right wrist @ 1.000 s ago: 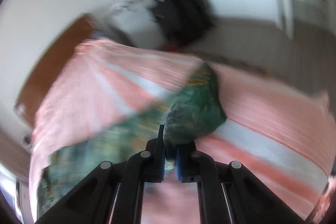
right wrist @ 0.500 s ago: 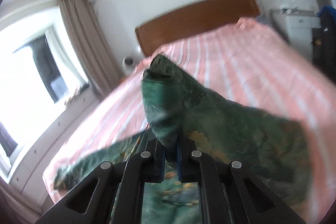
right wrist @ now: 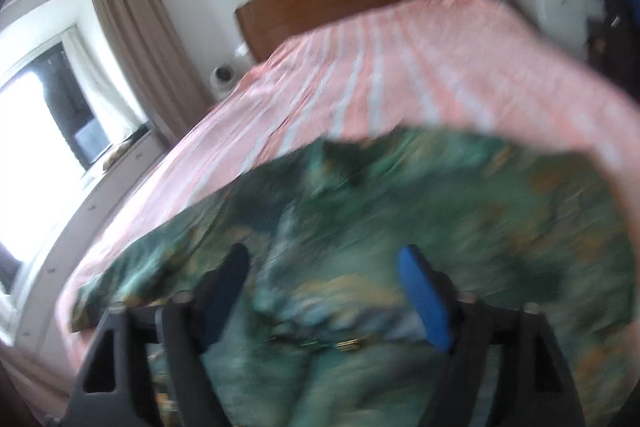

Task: Fold large clothes
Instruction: 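Grasp the sleeve cuff with the right tool and fold it across the jacket body, then release the sleeve and withdraw the right tool while the left tool lowers toward the jacket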

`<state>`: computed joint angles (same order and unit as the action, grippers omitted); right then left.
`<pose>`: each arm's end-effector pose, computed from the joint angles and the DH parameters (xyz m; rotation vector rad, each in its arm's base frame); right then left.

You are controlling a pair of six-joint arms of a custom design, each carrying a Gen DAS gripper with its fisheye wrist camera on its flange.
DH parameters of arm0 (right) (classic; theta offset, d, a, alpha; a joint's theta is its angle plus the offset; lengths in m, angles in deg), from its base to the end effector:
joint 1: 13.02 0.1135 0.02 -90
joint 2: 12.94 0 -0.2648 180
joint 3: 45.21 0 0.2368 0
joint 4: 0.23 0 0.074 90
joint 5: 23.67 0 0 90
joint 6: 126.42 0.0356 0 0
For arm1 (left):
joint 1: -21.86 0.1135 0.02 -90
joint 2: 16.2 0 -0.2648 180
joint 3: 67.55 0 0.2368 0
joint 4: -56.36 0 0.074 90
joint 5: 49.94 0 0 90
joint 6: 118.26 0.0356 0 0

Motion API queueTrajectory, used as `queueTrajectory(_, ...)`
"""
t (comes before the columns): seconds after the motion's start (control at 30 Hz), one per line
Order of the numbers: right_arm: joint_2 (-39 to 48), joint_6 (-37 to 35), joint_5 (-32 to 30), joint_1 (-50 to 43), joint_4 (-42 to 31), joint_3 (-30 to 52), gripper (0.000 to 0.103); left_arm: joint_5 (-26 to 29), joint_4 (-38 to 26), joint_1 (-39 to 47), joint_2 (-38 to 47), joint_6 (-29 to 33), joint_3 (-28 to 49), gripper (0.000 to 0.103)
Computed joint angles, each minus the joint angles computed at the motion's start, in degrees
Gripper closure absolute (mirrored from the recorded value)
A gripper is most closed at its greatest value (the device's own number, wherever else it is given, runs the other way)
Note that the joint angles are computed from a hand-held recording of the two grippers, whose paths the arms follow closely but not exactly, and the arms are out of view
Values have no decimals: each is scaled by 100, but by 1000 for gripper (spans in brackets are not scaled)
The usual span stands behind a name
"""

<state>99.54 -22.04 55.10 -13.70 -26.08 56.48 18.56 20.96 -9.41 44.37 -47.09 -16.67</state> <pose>0.4413 0.0017 0.2488 0.1818 2.2107 0.3490 0.1768 -0.0921 0.2284 0.0693 2.2892 -0.0068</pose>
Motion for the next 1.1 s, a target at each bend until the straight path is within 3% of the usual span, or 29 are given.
queueTrajectory(0.03, 124, -86, 151, -70, -47, 166, 22, -38, 8, -60, 46, -9, 14, 1)
queueTrajectory(0.17, 1228, -122, 341, -364, -1444, 1398, 22, -251, -43, -326, 87, -19, 34, 1)
queueTrajectory(0.27, 769, 71, 375, -438, -659, 440, 26, -349, -83, -448, -50, -3, 22, 1)
queueTrajectory(0.4, -829, 362, 376, -327, 457, -1338, 25, -456, -159, -621, 147, -79, 185, 1)
queueTrajectory(0.47, -1684, 299, 410, -234, 642, -2106, 19, -534, -178, -773, 275, -119, 298, 1)
queueTrajectory(0.6, -2978, -246, 581, 96, 791, -3371, 16, -782, -222, -1220, 344, -99, 496, 1)
queueTrajectory(0.77, -5110, -847, 561, 205, -241, -4894, 16, -1002, -329, -1587, 344, -3, 758, 1)
queueTrajectory(0.93, -7536, -575, 1159, 373, -1426, -6144, 16, -1083, -333, -1764, 343, -60, 892, 1)
queueTrajectory(1.0, -8183, -123, 1670, 568, -1765, -6448, 16, -1021, -332, -1758, 433, -93, 916, 1)
queueTrajectory(1.1, -8376, -1, 1584, 330, -1795, -6524, 16, -903, -379, -1682, 490, -153, 920, 1)
